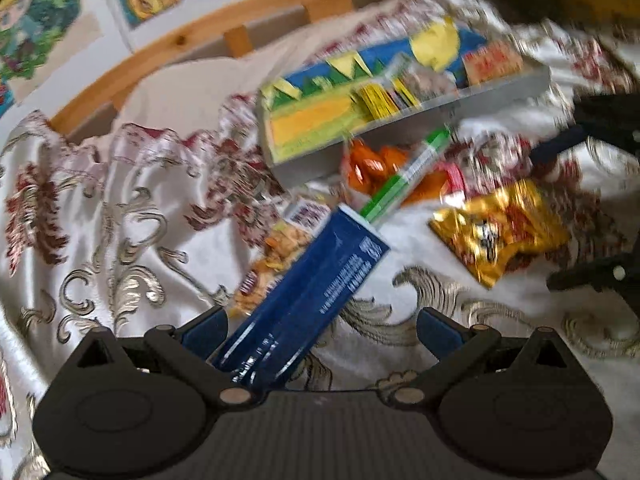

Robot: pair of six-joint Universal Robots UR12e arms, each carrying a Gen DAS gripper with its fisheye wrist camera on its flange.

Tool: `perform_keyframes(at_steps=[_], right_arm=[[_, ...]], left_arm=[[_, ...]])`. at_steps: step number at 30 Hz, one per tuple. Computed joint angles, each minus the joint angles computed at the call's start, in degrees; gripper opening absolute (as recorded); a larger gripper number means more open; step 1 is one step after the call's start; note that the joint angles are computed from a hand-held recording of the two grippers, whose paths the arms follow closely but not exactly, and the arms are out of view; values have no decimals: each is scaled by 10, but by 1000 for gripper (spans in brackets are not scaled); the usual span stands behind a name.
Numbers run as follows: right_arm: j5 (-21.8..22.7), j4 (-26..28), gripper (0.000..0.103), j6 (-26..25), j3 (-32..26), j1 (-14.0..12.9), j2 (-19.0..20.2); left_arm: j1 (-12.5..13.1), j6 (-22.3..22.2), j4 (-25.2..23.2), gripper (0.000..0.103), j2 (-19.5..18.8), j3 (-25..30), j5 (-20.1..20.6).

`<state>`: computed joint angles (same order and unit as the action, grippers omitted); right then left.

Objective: Organize snacks
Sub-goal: 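Grasp the blue tube box with the left tool while the right tool grasps the gold candy pack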

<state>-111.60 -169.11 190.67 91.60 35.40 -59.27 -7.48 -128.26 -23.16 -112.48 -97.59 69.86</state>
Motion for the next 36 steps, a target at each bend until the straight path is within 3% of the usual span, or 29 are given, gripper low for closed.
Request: perform_keyframes(at_steps=[5, 12, 15, 17, 20, 23, 25, 28, 32, 36], right_arm=[[-8, 6, 102, -20, -6, -2, 8], [-42, 12, 101, -34, -19, -2, 21], [-46, 8, 94, -55, -21, 0, 24], [-39, 6, 85, -62, -21, 0, 25], [-3, 9, 66, -46, -16, -7, 20], [9, 11, 61, -34, -15, -9, 17], [7, 10, 56, -33, -15, -7, 17], [8, 9, 39, -34, -15, -6, 16], [-3, 15, 34, -39, -18, -1, 16], [-27, 3, 28, -45, -20, 6, 20]], left_arm=[[-7, 55, -19, 101, -2, 6, 25], [-14, 27, -49, 92, -4, 22, 62], [-18, 21, -63, 82, -5, 27, 72], [-21, 12, -83, 73, -5, 34, 76], [-27, 5, -101, 65, -4, 39, 93], [-34, 2, -114, 57, -2, 43, 114], [-37, -4, -120, 55, 0, 43, 125], [-42, -23, -129, 51, 3, 43, 139], [-45, -75, -148, 47, 8, 44, 146], [-45, -118, -163, 39, 18, 39, 126]])
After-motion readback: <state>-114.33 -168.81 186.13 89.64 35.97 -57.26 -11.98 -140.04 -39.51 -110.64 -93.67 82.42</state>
